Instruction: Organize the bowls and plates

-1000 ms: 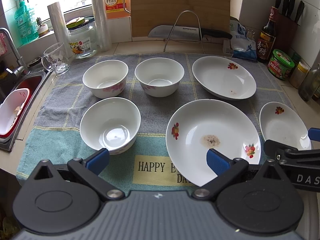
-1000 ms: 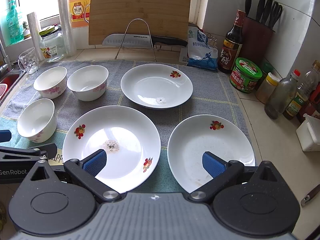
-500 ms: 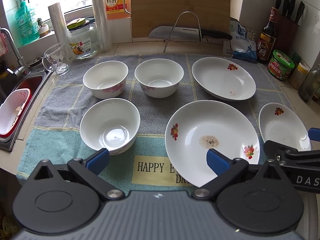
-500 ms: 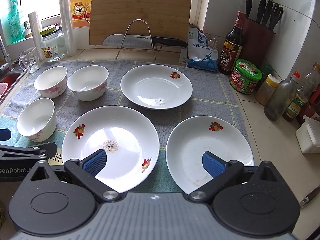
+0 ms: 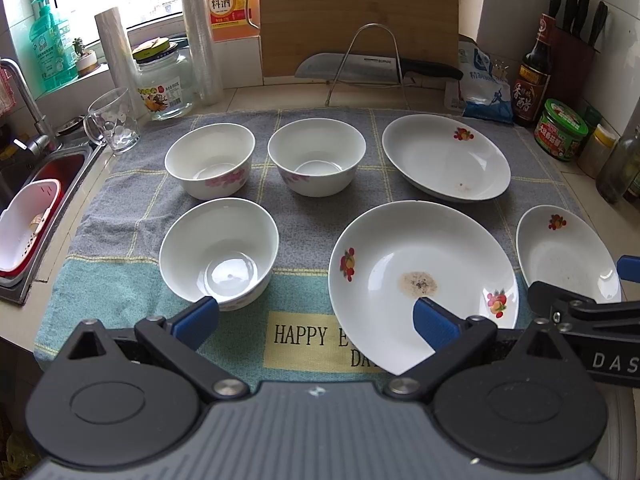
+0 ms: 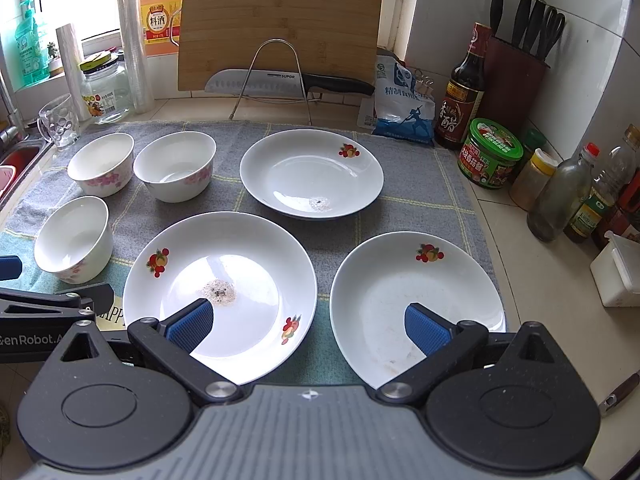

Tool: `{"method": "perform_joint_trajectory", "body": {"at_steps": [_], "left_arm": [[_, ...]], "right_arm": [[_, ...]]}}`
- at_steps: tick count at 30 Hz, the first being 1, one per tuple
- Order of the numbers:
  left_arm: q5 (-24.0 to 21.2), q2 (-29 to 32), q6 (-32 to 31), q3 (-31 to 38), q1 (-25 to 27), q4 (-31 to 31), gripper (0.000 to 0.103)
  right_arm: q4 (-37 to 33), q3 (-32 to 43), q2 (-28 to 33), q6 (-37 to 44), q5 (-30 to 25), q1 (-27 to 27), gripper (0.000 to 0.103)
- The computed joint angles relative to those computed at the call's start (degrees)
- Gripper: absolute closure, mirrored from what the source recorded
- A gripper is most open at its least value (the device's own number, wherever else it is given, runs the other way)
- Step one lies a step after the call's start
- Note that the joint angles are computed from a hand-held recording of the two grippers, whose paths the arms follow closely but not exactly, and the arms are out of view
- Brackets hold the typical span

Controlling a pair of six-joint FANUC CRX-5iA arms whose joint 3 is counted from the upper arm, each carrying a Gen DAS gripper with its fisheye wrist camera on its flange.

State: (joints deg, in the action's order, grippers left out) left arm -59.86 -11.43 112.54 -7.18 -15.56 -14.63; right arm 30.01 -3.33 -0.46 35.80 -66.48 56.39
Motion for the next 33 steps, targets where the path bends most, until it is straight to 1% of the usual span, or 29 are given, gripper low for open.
{"method": "perform_joint_trajectory", "body": {"at_steps": [24, 33], "left_arm": [[-0.29, 0.05, 0.27, 0.61, -0.43, -0.2, 0.001], [1.25, -0.31, -1.59, -0.33, 0.64, 1.61, 0.001]], "right_arm": [[0.5, -0.47, -0.61, -0.16, 0.07, 0.09, 0.0], [1.18, -0.72, -0.73, -1.22, -0.06, 0.17, 0.0]]}}
